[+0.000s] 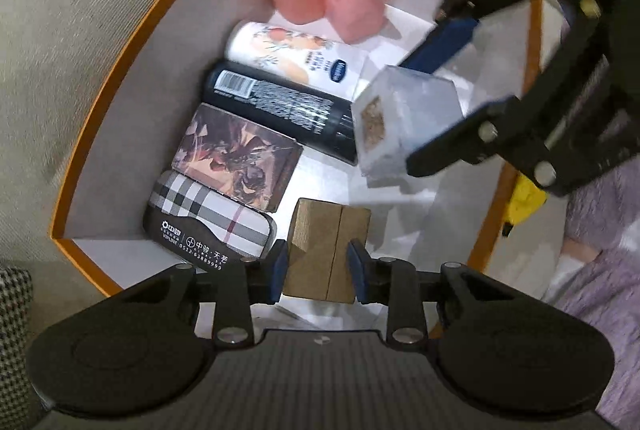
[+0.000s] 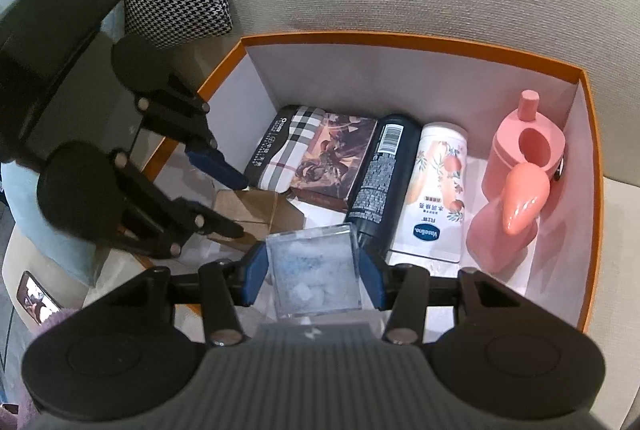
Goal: Organize rigid objects
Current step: 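Lower the cardboard box and clear cube into the box and open both tools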
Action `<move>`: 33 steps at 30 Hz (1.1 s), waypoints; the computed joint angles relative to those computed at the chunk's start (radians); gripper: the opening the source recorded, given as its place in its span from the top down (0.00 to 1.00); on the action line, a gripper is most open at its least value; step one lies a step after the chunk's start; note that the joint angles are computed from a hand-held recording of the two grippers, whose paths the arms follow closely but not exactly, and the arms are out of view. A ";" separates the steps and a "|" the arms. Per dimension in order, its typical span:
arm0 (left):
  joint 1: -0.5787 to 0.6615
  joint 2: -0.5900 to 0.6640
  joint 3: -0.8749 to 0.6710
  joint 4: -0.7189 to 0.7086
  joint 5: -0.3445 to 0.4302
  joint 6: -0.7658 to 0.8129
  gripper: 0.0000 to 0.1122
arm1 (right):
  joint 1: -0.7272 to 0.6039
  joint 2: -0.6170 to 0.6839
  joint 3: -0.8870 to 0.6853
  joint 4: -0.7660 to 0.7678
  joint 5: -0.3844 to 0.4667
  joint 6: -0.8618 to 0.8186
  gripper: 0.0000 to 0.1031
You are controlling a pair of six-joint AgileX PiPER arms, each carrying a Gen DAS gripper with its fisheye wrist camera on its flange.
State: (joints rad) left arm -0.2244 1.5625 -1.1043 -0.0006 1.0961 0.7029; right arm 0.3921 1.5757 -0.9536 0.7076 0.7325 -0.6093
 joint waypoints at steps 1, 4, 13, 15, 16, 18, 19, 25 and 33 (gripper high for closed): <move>0.001 0.003 -0.002 0.000 0.000 -0.007 0.68 | -0.001 0.001 -0.002 0.000 0.005 0.005 0.50; 0.011 0.039 -0.050 -0.006 0.042 -0.020 0.68 | 0.004 -0.008 0.000 -0.004 0.007 0.023 0.50; -0.007 0.065 -0.072 0.018 0.061 -0.027 0.64 | -0.003 -0.022 0.001 -0.014 0.012 0.041 0.50; -0.042 0.033 -0.031 0.051 0.026 -0.049 0.64 | -0.002 -0.025 0.003 -0.013 0.011 0.048 0.50; -0.068 0.014 -0.006 0.077 0.004 -0.073 0.68 | -0.003 -0.026 0.005 -0.009 0.011 0.047 0.50; -0.107 -0.020 0.032 0.121 -0.025 -0.112 0.75 | -0.005 -0.030 0.012 0.002 0.010 0.041 0.50; -0.121 -0.035 0.049 0.136 -0.039 -0.129 0.77 | -0.005 -0.034 0.015 0.005 0.010 0.042 0.50; -0.147 -0.083 0.097 0.162 -0.074 -0.205 0.87 | -0.017 -0.058 0.030 0.008 0.024 0.051 0.50; -0.086 -0.072 0.045 0.023 0.015 -0.181 0.98 | -0.025 -0.046 0.001 -0.013 0.068 0.106 0.50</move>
State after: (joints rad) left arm -0.3104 1.4910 -1.0590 0.0224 1.1110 0.5218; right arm 0.3672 1.5293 -0.9522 0.6942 0.8007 -0.5036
